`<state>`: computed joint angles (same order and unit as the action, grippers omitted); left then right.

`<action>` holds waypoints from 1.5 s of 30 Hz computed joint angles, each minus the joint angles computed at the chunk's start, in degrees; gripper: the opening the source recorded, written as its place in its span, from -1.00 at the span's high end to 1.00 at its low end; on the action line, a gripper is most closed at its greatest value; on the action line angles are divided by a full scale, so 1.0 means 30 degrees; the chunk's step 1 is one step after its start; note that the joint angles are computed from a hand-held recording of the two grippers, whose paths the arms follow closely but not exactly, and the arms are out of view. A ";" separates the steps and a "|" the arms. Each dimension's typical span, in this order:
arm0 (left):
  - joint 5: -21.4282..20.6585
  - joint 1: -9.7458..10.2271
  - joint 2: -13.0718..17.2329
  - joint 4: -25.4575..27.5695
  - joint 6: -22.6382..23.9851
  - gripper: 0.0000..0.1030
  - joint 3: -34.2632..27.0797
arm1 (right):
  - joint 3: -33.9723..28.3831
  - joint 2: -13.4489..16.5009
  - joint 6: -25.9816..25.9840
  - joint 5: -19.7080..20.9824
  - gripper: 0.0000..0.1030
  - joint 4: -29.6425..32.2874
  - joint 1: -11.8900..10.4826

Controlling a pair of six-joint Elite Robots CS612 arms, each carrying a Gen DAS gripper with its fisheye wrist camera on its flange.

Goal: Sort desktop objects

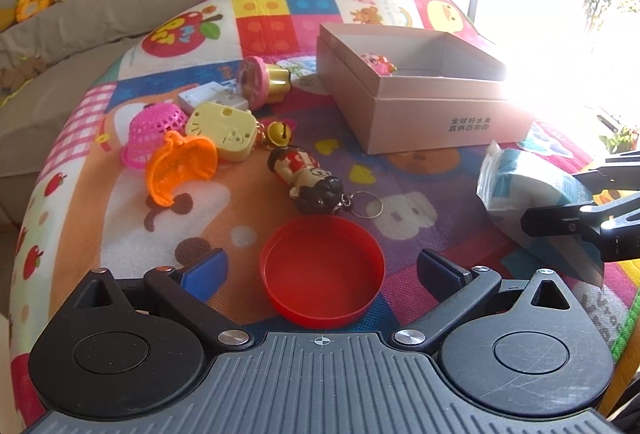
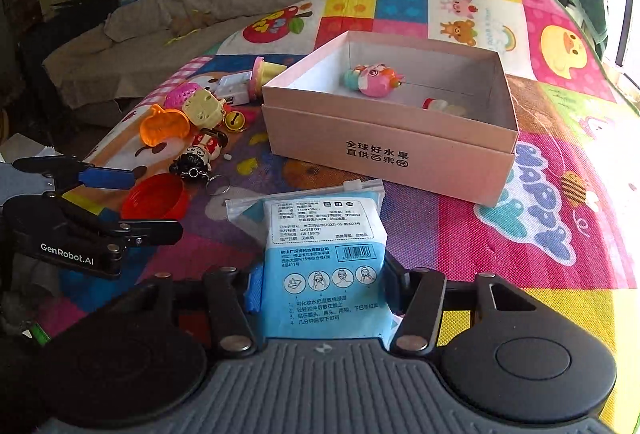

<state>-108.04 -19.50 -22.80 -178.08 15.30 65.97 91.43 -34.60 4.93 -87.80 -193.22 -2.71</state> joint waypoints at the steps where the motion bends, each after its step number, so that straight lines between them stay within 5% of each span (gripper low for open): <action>1: 0.0075 -0.0012 -0.0007 0.0023 -0.0034 -0.93 0.0004 | 0.0067 -0.0058 -0.0166 -0.0079 -0.06 0.0056 0.0034; 2: 0.0140 -0.0028 -0.0027 0.0126 -0.0004 -0.66 0.0011 | 0.0163 -0.0130 -0.0336 -0.0118 -0.05 0.0089 0.0060; 5: 0.0384 -0.0072 -0.0106 -0.0071 0.0315 -0.35 0.0161 | 0.0558 -0.0410 -0.0731 -0.0070 -0.05 0.0147 0.0085; 9: -0.0762 0.0041 -0.0514 -0.0430 0.0977 -0.34 0.0600 | 0.1317 -0.1025 -0.1070 -0.0186 -0.03 -0.0376 -0.0008; 12: -0.2113 0.0055 -0.0599 -0.2617 0.0960 -0.34 0.0325 | 0.1938 -0.1589 -0.0985 -0.1186 -0.03 -0.3000 -0.0181; 16: -0.3321 -0.0370 0.0300 -0.5539 0.0703 -0.35 -0.1914 | 0.1746 -0.1820 0.0192 -0.2851 -0.03 -0.6494 -0.0423; 19: -0.3163 -0.0872 0.1455 -0.5733 0.0165 -0.36 -0.4309 | 0.1207 -0.1710 0.1049 -0.3524 -0.03 -0.6895 -0.0522; 21: -0.3397 -0.1093 0.2215 -0.4543 -0.0229 -0.80 -0.5906 | 0.0814 -0.1596 0.1280 -0.3676 -0.03 -0.6601 -0.0569; 22: -0.3125 -0.1186 0.2328 -0.3854 -0.0270 -0.85 -0.6163 | 0.0642 -0.1531 0.1289 -0.3851 -0.03 -0.6397 -0.0572; 29: -0.2914 -0.0662 0.1797 -0.2386 0.0034 -0.90 -0.4072 | -0.0087 -0.1147 0.1587 -0.5086 -0.03 -0.4874 -0.0705; 37: -0.2015 0.0139 0.1077 -0.2515 -0.0045 -0.94 -0.1537 | -0.2721 0.0106 0.3220 -0.3286 -0.03 -0.1620 -0.1049; 45: -0.1246 0.0413 0.1188 -0.2000 -0.1130 -0.97 -0.1679 | -0.5988 0.1641 0.3475 -0.4261 -0.19 0.2206 -0.0840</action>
<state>-111.78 -18.26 -19.23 -184.08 11.91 60.93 73.46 -29.68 15.35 -100.58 -186.60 -5.23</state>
